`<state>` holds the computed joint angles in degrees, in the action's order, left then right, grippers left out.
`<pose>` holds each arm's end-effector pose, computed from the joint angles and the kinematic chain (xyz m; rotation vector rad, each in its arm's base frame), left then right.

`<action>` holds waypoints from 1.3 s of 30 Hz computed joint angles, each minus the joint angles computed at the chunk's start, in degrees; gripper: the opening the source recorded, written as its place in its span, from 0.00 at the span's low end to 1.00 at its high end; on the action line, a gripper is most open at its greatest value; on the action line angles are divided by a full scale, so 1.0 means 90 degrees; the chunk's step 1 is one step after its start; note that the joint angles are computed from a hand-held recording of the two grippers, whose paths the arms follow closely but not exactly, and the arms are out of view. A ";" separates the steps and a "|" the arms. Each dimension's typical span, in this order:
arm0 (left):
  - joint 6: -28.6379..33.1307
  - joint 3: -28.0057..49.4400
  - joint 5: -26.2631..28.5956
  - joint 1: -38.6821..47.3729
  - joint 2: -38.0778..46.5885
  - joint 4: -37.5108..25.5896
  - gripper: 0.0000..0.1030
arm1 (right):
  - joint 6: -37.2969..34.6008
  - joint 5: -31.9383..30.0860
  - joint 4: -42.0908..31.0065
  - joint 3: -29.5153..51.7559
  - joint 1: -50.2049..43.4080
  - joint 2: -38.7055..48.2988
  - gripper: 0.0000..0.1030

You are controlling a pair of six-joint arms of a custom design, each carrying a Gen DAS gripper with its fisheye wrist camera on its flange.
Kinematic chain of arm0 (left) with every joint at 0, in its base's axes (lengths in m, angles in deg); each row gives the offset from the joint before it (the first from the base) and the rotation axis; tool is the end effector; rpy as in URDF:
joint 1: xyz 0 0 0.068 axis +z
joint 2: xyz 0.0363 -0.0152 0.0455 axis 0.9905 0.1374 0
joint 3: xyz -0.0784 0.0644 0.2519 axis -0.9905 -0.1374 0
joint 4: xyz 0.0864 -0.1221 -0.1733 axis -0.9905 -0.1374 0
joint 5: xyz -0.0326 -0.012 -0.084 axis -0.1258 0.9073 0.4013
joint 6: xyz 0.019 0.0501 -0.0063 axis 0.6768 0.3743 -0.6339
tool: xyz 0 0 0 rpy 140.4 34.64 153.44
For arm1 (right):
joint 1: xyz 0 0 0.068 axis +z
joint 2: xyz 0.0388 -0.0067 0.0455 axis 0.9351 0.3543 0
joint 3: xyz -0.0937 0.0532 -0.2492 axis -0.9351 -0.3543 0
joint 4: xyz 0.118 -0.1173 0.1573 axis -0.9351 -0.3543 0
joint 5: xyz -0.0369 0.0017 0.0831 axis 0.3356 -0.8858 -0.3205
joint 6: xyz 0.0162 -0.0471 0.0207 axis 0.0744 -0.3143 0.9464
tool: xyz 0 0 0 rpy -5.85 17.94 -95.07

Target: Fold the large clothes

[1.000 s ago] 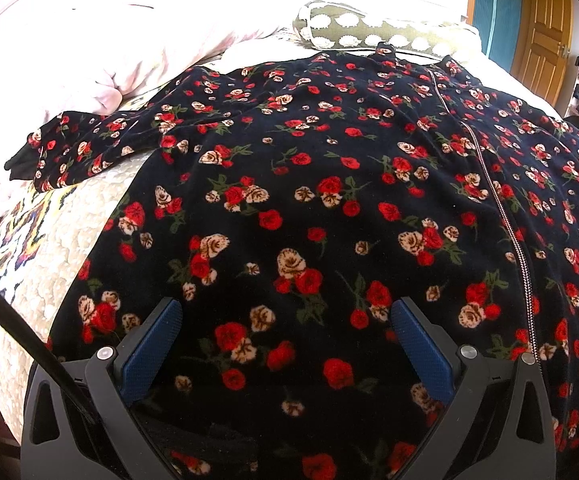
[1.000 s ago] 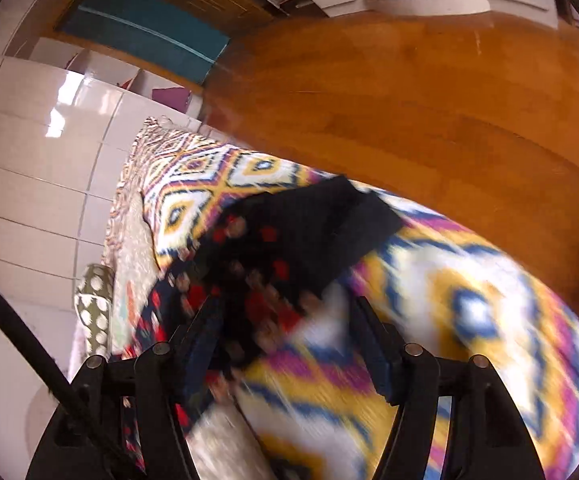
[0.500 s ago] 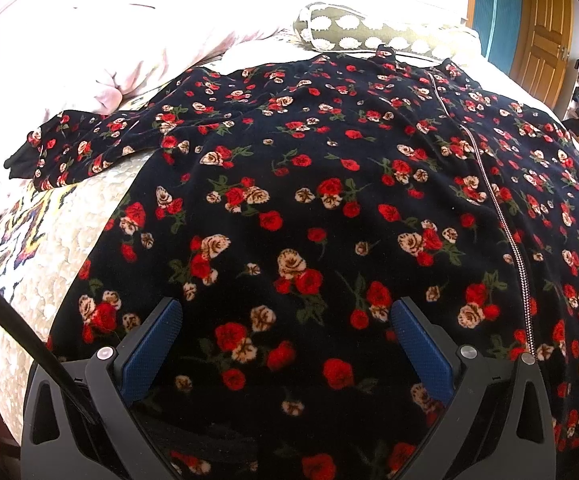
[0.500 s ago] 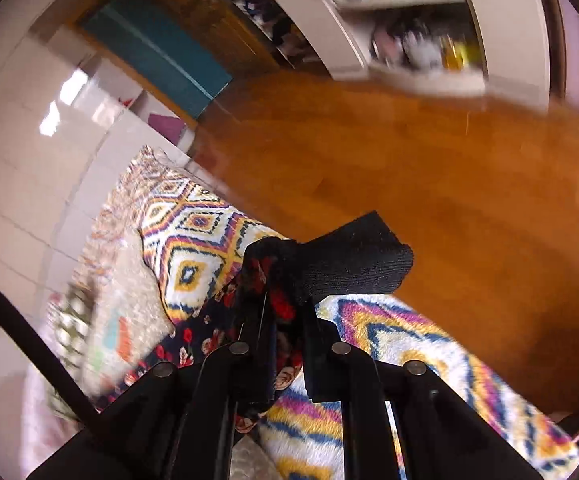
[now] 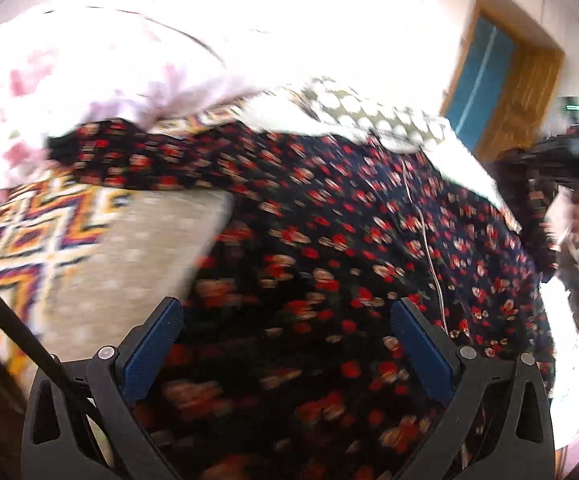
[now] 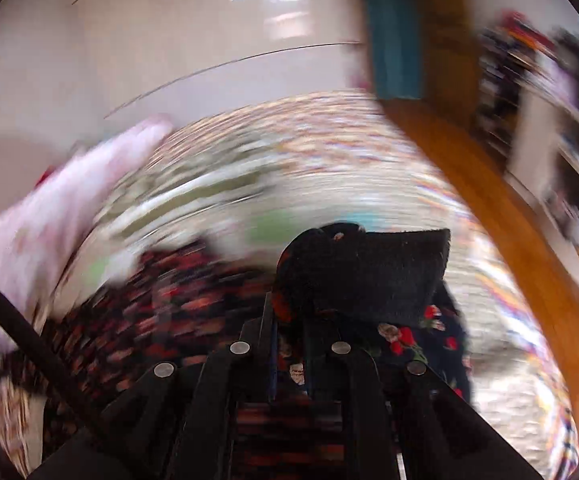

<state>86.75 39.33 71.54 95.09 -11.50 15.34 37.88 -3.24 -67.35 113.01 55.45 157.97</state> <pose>0.1854 0.0270 0.2607 0.1054 2.3228 -0.3462 0.2958 -0.0722 0.3080 0.5297 2.2241 0.0130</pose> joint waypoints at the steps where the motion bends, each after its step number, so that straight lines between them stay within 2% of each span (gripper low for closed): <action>1: 0.0383 0.0128 0.0473 0.0739 0.0021 -0.0271 1.00 | 0.0146 0.0397 0.0031 0.0283 0.0759 0.0402 0.10; 3: 0.0936 0.0378 0.1077 0.1877 0.0216 -0.0693 1.00 | 0.0330 0.0932 0.0031 0.0790 0.1832 0.1168 0.10; 5: 0.1397 0.0643 0.1498 0.2724 0.0551 -0.1009 1.00 | 0.0337 0.1505 -0.0183 0.1669 0.2794 0.2269 0.10; 10: 0.2407 0.1275 0.2137 0.4298 0.1440 -0.1523 1.00 | 0.0257 0.3076 -0.1402 0.4092 0.4346 0.4740 0.15; 11: 0.2559 0.1345 0.2213 0.4468 0.1546 -0.1587 1.00 | 0.0226 0.3342 -0.1654 0.4595 0.4603 0.5163 0.17; 14: 0.2653 0.1456 0.2375 0.4669 0.1773 -0.1493 1.00 | -0.0057 0.3586 -0.1831 0.5205 0.4977 0.5680 0.21; 15: 0.2605 0.1436 0.2353 0.4651 0.1798 -0.1416 1.00 | -0.0308 0.3767 -0.1860 0.5412 0.5166 0.5848 0.24; 16: 0.2556 0.1450 0.2320 0.4626 0.1851 -0.1374 1.00 | -0.0620 0.3998 -0.1867 0.5523 0.5335 0.5936 0.35; 17: 0.2519 0.1530 0.2335 0.4608 0.1942 -0.1407 1.00 | -0.1037 0.4343 -0.1847 0.5694 0.5563 0.6078 0.39; 18: 0.2402 0.1632 0.2374 0.4537 0.2044 -0.1417 1.00 | -0.1490 0.4563 -0.1666 0.5645 0.5783 0.6100 0.39; 20: 0.2050 0.1796 0.2426 0.4351 0.2174 -0.1189 1.00 | -0.1598 0.4323 -0.1770 0.5587 0.5972 0.5959 0.39; 21: 0.1879 0.1820 0.2372 0.4244 0.2195 -0.0981 1.00 | -0.1389 0.4195 -0.1800 0.5425 0.6001 0.5739 0.39; 22: 0.1658 0.1867 0.2238 0.4088 0.2243 -0.0712 1.00 | -0.1176 0.3976 -0.1706 0.5115 0.5958 0.5423 0.44; 23: 0.1398 0.1939 0.2048 0.3882 0.2339 -0.0384 1.00 | -0.0863 0.3662 -0.1492 0.4580 0.5905 0.4971 0.57; 25: 0.1012 0.2288 0.1737 0.3444 0.2797 0.0105 1.00 | -0.0262 0.3027 -0.0812 0.3163 0.5752 0.3894 0.69; 27: 0.0594 0.3094 0.1378 0.2958 0.3645 0.0147 1.00 | 0.0226 0.2584 -0.0333 0.1877 0.5603 0.2858 0.69; 30: 0.0027 0.4478 0.0958 0.2462 0.4997 -0.0121 1.00 | 0.0757 0.2284 -0.0032 0.0260 0.5408 0.1509 0.69; 34: -0.0808 0.7156 0.0789 0.2133 0.7231 -0.1269 1.00 | 0.1288 0.1765 0.0368 -0.1631 0.4906 -0.0176 0.69; 36: -0.1242 0.8067 0.0658 0.2069 0.7952 -0.1525 0.99 | 0.1586 0.1626 0.0370 -0.2468 0.4655 -0.1128 0.69; 37: -0.1469 0.8480 0.0545 0.2033 0.8277 -0.1587 0.98 | 0.1675 0.1581 0.0339 -0.2806 0.4510 -0.1561 0.69; 39: -0.1688 0.9145 0.0292 0.1949 0.8725 -0.1765 0.83 | 0.1876 0.1601 0.0037 -0.3376 0.4240 -0.2528 0.70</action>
<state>71.55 121.64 74.16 112.63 67.02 -0.55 54.77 11.17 -67.02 82.62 93.61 135.22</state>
